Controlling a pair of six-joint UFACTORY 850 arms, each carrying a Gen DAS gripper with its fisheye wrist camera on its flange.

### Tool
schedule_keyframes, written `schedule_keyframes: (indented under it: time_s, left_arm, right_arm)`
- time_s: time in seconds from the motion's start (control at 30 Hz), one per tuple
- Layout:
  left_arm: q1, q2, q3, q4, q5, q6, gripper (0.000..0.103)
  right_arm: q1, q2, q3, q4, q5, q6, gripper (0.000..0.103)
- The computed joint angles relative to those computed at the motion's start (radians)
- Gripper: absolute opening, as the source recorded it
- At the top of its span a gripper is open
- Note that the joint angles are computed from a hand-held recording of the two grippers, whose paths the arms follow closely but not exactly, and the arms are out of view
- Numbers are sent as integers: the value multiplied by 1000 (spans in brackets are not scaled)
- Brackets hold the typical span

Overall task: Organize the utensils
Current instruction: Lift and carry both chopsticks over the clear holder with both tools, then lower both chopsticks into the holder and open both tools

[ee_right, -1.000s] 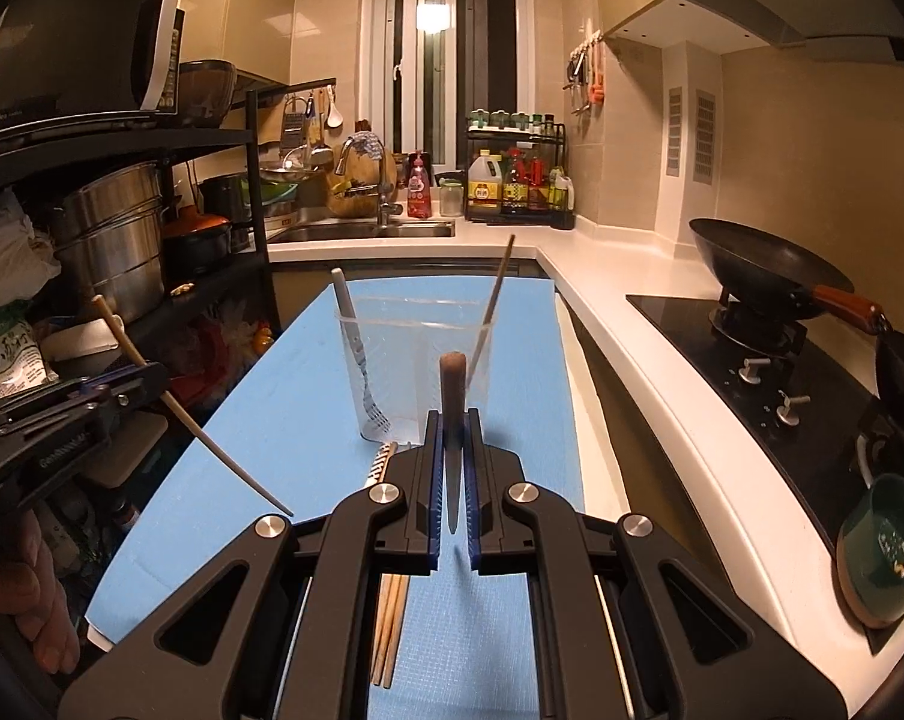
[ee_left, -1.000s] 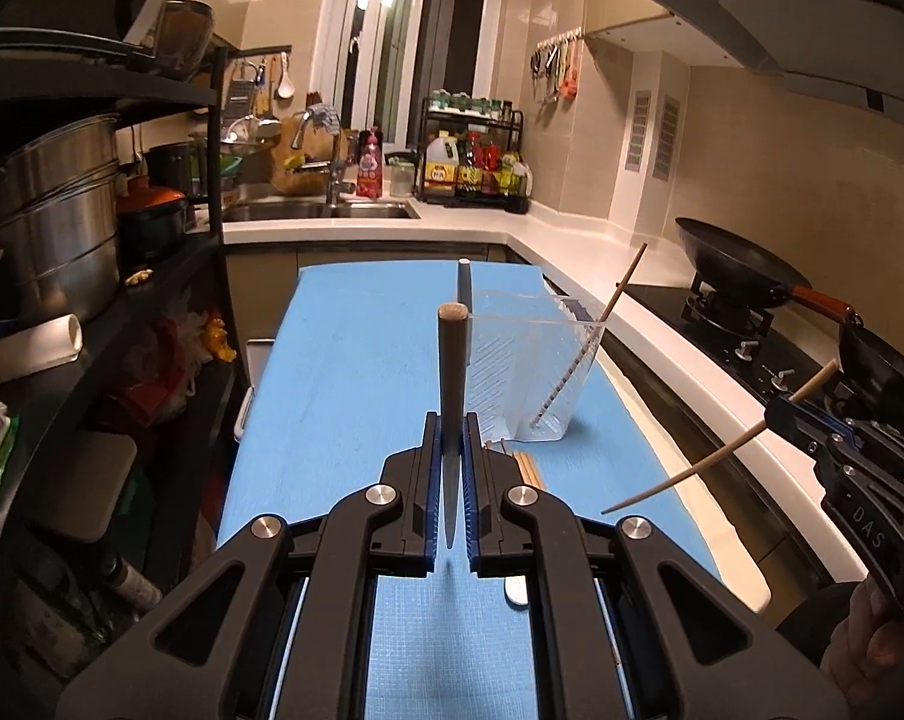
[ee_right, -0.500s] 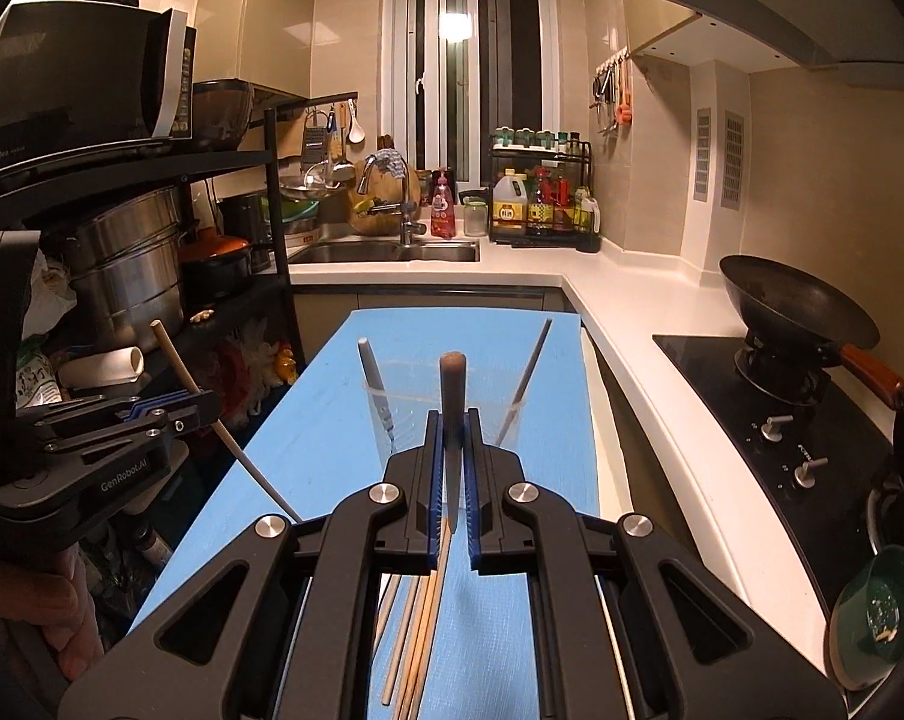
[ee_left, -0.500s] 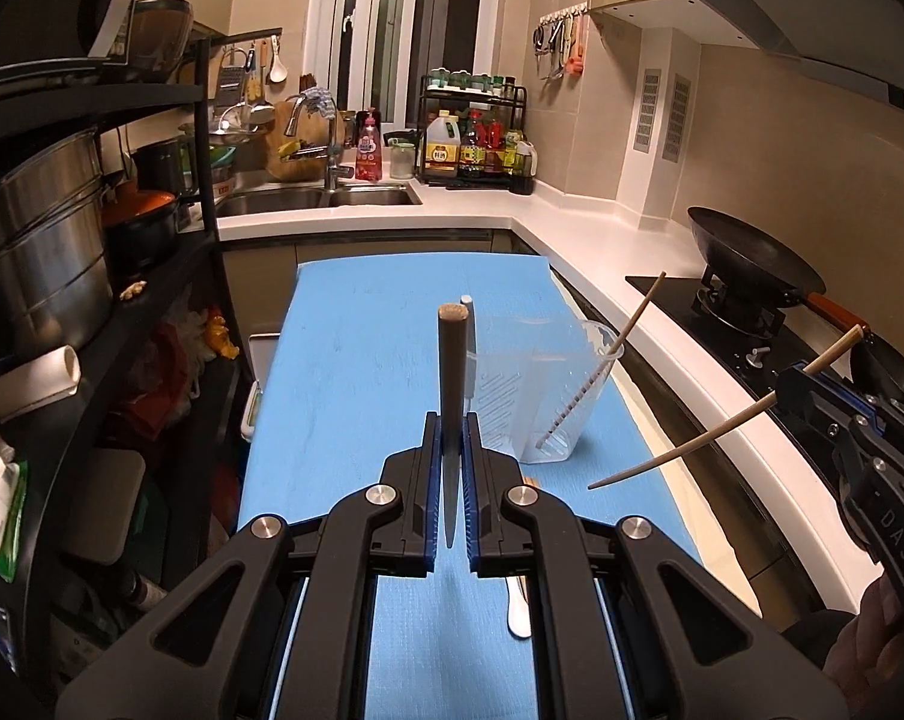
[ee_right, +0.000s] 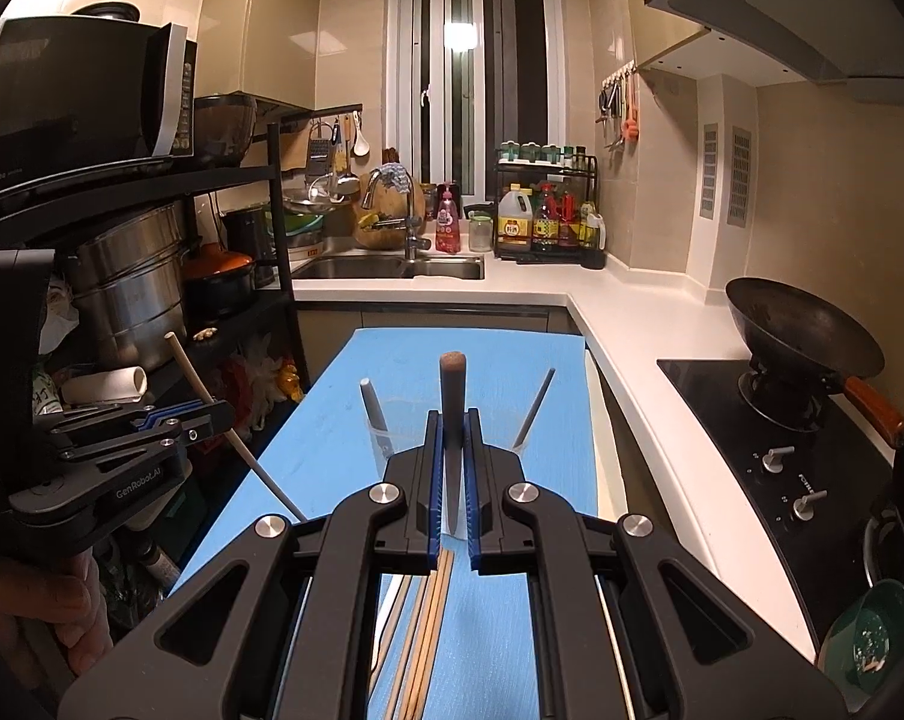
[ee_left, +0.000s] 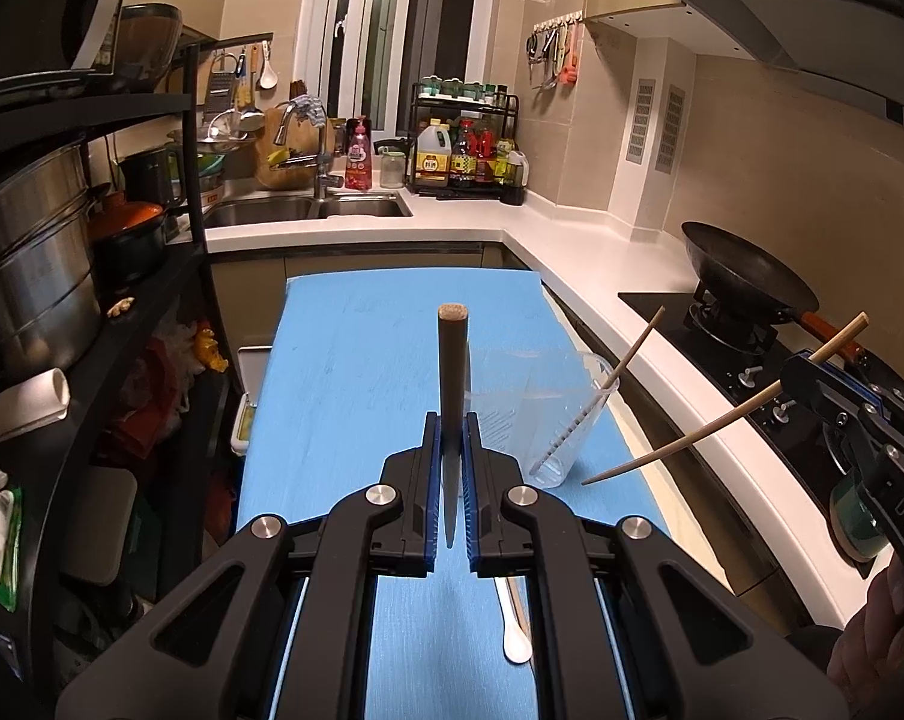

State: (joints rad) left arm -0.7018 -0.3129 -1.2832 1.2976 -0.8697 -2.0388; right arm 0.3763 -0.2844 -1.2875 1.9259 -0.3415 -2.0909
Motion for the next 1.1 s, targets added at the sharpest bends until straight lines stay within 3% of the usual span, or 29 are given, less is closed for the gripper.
schedule_keyframes:
  time_s: [0.33,0.47,0.7,0.9,0.97,1.0,1.03,1.1]
  left_arm:
    - [60,15,-87,46,39,62,7]
    - [79,-4,-138,89,57,58,7]
    - [113,-104,-232,115,91,76,7]
    - [149,-197,-252,83,173,89,7]
    - [154,-216,-258,63,185,113,7]
    - [156,-225,-263,48,182,130,7]
    - [157,-224,-259,46,181,134,10]
    - [153,-208,-238,84,179,93,35]
  right_arm:
    - [-8,-58,-146,-85,-15,119,6]
    - [1,-100,-203,-41,1,76,6]
    - [17,-210,-289,-129,49,164,6]
    - [33,-282,-308,-184,79,180,7]
    - [35,-298,-318,-273,84,261,10]
    - [36,-299,-316,-270,88,257,17]
    - [37,-295,-305,-224,95,211,26]
    - [37,-284,-287,-136,101,120,29]
